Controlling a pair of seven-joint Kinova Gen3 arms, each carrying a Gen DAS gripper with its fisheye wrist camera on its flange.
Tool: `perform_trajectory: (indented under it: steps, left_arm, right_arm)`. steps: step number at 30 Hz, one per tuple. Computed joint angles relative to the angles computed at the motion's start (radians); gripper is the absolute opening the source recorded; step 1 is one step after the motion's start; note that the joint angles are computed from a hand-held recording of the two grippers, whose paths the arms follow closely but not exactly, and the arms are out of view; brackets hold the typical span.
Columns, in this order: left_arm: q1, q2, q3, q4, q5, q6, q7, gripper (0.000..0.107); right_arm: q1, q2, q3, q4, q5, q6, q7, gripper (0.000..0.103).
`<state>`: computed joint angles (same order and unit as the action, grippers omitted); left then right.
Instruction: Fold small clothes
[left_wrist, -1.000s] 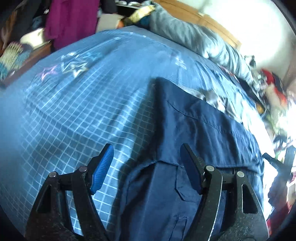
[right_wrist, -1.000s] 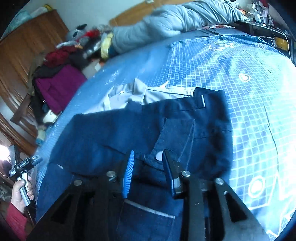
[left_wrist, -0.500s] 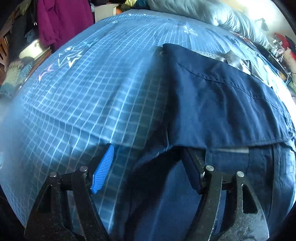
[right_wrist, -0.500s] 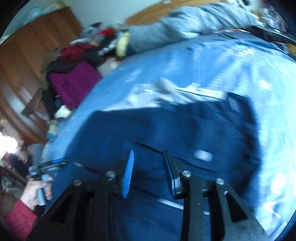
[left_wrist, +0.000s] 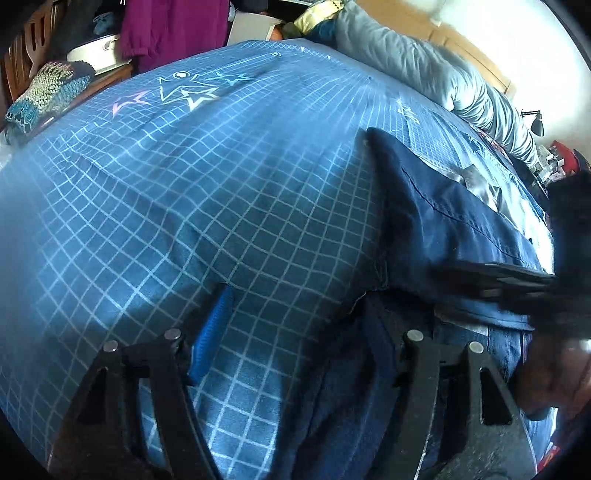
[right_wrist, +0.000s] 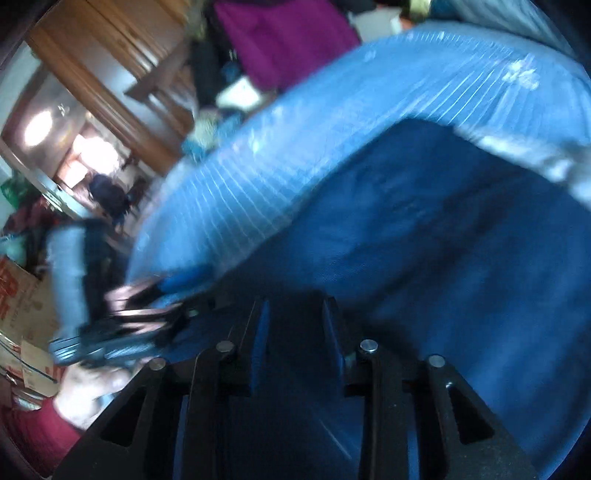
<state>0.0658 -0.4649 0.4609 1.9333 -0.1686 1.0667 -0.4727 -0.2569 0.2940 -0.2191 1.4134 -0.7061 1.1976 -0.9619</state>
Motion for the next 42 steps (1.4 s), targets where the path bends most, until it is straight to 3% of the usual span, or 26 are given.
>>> perform_trajectory:
  steps: [6, 11, 15, 17, 19, 22, 28, 30, 32, 34, 36, 39, 42]
  left_arm:
    - [0.007, -0.114, -0.070, 0.054, 0.058, -0.008, -0.026, 0.060]
    - [-0.018, -0.185, -0.122, 0.086, 0.134, -0.032, -0.053, 0.053]
    - [-0.066, -0.288, -0.140, 0.057, 0.165, 0.063, -0.056, 0.058]
    - [-0.093, -0.332, -0.143, 0.035, 0.163, 0.128, -0.071, 0.061]
    - [-0.113, -0.368, -0.158, 0.023, 0.165, 0.172, -0.093, 0.063]
    - [-0.142, -0.397, -0.169, 0.009, 0.179, 0.201, -0.126, 0.065]
    - [-0.171, -0.403, -0.176, 0.042, 0.254, 0.169, -0.156, 0.068]
    - [-0.185, -0.415, -0.169, 0.039, 0.263, 0.170, -0.153, 0.068]
    - [-0.187, -0.431, -0.178, 0.035, 0.260, 0.180, -0.163, 0.068]
    - [-0.191, -0.444, -0.183, 0.025, 0.256, 0.205, -0.174, 0.068]
    - [-0.195, -0.453, -0.185, 0.010, 0.251, 0.235, -0.187, 0.068]
    - [-0.197, -0.467, -0.194, -0.006, 0.265, 0.258, -0.201, 0.069]
    - [-0.203, -0.488, -0.206, -0.013, 0.282, 0.274, -0.201, 0.073]
  right_arm:
    - [0.061, 0.052, -0.195, 0.033, 0.012, -0.166, 0.035, 0.034]
    - [0.010, 0.083, -0.213, -0.015, 0.058, -0.194, -0.023, 0.037]
    - [0.144, -0.007, -0.273, 0.041, -0.057, -0.212, 0.061, 0.034]
    - [0.174, -0.075, -0.242, 0.091, -0.092, -0.204, 0.108, 0.029]
    - [0.130, -0.103, -0.190, 0.124, -0.062, -0.189, 0.151, 0.012]
    - [-0.009, -0.091, -0.095, 0.136, 0.032, -0.173, 0.158, 0.010]
    - [-0.247, -0.004, 0.104, 0.056, -0.026, -0.186, 0.104, 0.010]
    - [-0.251, -0.002, 0.117, 0.043, -0.035, -0.170, 0.111, 0.010]
    - [-0.188, -0.039, 0.082, 0.076, -0.079, -0.185, 0.142, 0.012]
    - [-0.166, -0.068, 0.104, 0.084, -0.090, -0.201, 0.112, 0.013]
    - [-0.219, -0.065, 0.169, 0.060, -0.036, -0.225, 0.031, 0.018]
    - [-0.347, 0.030, 0.255, -0.039, 0.086, -0.172, -0.082, 0.018]
    - [-0.343, 0.071, 0.193, -0.088, 0.128, -0.199, -0.122, 0.018]
